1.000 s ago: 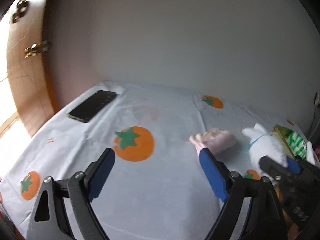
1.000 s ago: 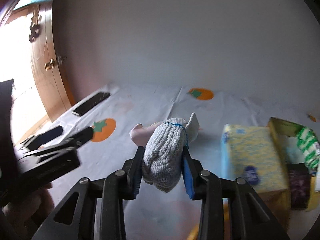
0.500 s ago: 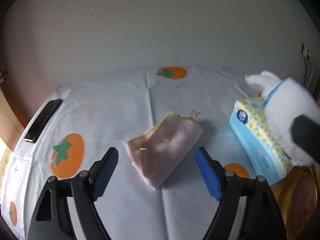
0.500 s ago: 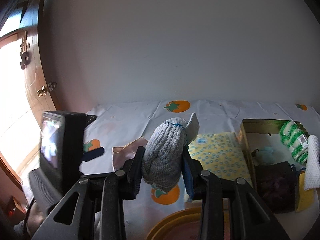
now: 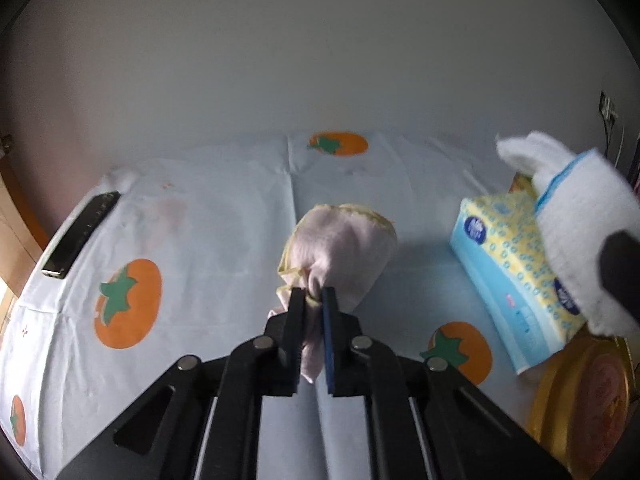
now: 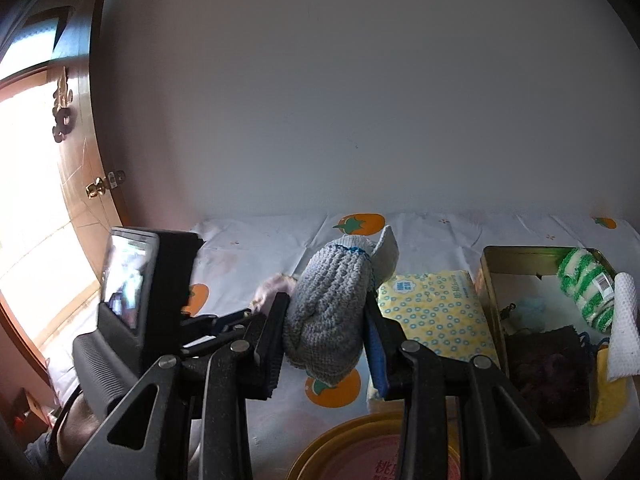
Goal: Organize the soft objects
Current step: 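Carry the pink cloth and grey knit bunny over the gold tin tray with both tools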
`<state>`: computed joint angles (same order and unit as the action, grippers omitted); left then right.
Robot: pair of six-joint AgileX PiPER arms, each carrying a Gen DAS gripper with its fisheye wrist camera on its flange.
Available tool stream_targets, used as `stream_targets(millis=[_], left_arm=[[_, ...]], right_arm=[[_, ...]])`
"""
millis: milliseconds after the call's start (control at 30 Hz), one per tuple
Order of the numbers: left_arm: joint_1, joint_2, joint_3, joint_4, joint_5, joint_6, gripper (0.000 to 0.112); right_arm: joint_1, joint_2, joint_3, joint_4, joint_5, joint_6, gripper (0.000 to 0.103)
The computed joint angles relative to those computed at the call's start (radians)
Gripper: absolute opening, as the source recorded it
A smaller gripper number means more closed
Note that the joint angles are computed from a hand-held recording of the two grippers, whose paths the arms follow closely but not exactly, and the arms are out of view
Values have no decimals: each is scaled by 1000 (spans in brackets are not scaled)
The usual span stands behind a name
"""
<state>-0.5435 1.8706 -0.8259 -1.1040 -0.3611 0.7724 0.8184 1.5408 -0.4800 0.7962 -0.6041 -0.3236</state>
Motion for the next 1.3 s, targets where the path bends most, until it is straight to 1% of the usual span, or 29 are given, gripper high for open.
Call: stream_targets(millis=[67, 133, 333, 433, 633, 733, 967, 1100, 1300], left_arm=[[-19, -24, 40, 52, -52, -72, 6], [-31, -40, 66, 61, -90, -109, 6], [-35, -93, 154, 163, -182, -289, 6], [-67, -113, 196, 157, -263, -327, 6], [-145, -133, 256, 105, -415, -351, 6], [-163, -138, 274, 99, -457, -367, 6], [-204, -143, 313, 89, -543, -407, 6], [-228, -147, 326, 65, -575, -414, 6], [-255, -146, 341, 49, -616, -427, 6]], right_arm=[[3, 2, 9, -14, -17, 10, 37], [12, 6, 15, -14, -36, 8, 37], [31, 14, 26, -25, -78, 17, 38], [39, 16, 31, -30, -96, 20, 38], [69, 23, 35, -16, -143, -1, 38], [83, 29, 33, -3, -159, -17, 38], [79, 40, 37, -30, -170, -4, 38], [82, 44, 38, -36, -179, -4, 38], [104, 54, 41, -26, -214, -17, 38]])
